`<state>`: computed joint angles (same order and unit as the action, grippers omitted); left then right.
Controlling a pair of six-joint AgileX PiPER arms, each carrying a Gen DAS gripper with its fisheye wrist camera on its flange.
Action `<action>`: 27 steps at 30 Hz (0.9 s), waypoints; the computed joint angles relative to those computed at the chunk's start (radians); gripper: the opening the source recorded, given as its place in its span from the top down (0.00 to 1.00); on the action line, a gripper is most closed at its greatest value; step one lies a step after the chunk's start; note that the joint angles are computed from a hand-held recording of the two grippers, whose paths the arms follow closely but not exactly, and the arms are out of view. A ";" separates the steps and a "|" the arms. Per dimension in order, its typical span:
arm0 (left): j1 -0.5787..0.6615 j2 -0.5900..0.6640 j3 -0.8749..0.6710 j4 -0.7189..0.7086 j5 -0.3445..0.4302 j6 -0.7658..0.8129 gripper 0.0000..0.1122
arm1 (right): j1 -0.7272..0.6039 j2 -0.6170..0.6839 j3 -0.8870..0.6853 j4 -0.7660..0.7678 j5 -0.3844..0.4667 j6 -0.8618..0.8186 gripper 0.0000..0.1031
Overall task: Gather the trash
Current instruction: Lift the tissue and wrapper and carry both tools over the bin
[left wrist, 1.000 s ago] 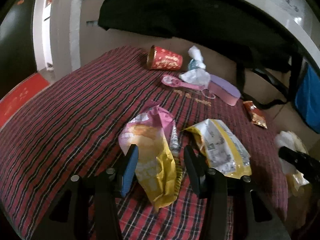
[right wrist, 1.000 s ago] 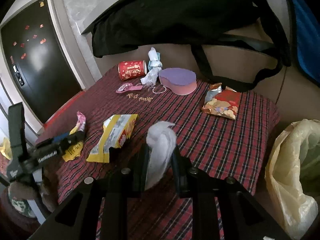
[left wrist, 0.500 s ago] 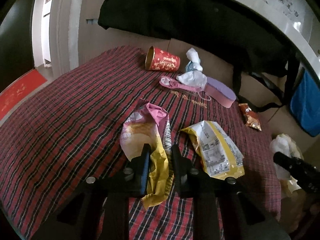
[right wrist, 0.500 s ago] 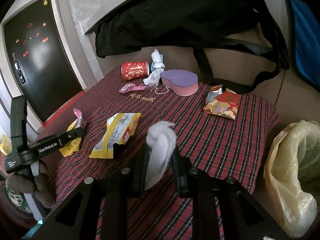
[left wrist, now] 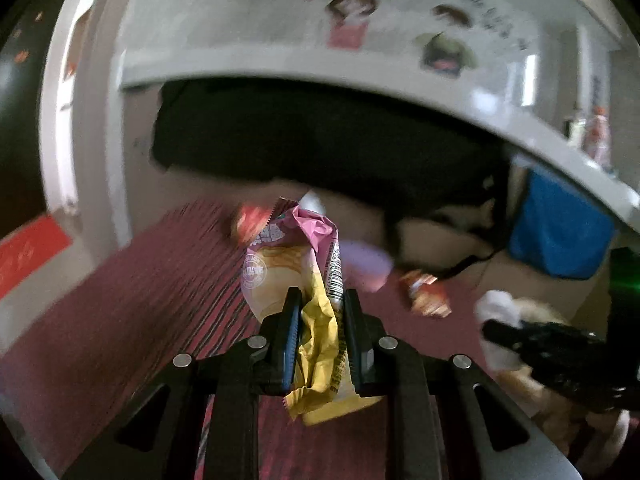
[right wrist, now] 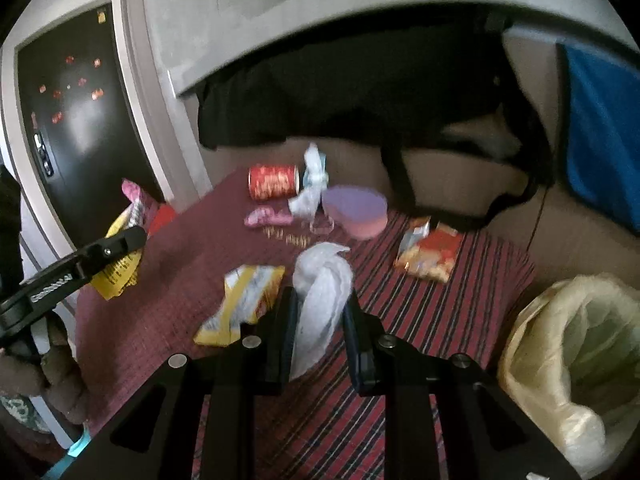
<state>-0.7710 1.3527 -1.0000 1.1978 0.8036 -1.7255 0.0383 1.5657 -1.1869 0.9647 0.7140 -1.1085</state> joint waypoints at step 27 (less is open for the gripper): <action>-0.196 0.692 -1.082 -0.096 0.084 0.415 0.81 | -0.550 0.103 -0.473 0.110 0.286 -0.080 0.80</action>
